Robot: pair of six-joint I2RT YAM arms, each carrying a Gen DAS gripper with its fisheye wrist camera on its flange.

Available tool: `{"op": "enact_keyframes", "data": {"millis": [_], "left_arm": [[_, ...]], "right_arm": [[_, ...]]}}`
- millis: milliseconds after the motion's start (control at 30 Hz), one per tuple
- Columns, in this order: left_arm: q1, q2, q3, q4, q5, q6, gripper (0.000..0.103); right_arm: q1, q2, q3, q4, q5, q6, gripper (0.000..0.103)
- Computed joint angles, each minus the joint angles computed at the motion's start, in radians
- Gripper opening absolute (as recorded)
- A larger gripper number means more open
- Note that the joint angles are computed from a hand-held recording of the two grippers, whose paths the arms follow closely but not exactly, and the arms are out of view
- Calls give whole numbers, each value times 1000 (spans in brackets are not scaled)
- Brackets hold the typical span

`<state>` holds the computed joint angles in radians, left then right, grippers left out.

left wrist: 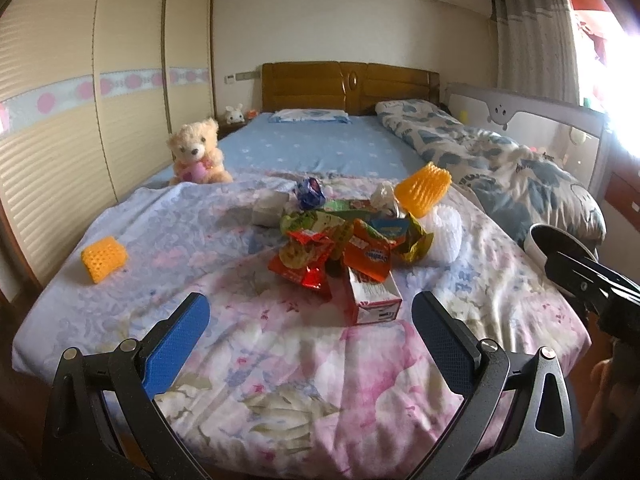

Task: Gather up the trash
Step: 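Approach the pile of trash on the bed with both tools, then grasp the milk carton with the left tool while the right tool grasps the white foam net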

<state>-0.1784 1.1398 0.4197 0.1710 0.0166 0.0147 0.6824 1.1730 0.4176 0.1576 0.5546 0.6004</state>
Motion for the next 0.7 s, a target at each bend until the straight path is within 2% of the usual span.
{"op": "enact_keyframes", "data": {"millis": [233, 400, 467, 700], "left_arm": [[-15, 131, 61, 6, 19, 1, 103], [-52, 244, 113, 19, 0, -3, 103], [-63, 286, 136, 20, -3, -6, 103], [-100, 438, 250, -4, -21, -19, 103]], "right_arm": [[-137, 93, 26, 37, -168, -15, 102], [-218, 192, 65, 55, -268, -39, 94], [-258, 245, 93, 58, -319, -49, 87], [-353, 406, 211, 65, -443, -88, 84]]}}
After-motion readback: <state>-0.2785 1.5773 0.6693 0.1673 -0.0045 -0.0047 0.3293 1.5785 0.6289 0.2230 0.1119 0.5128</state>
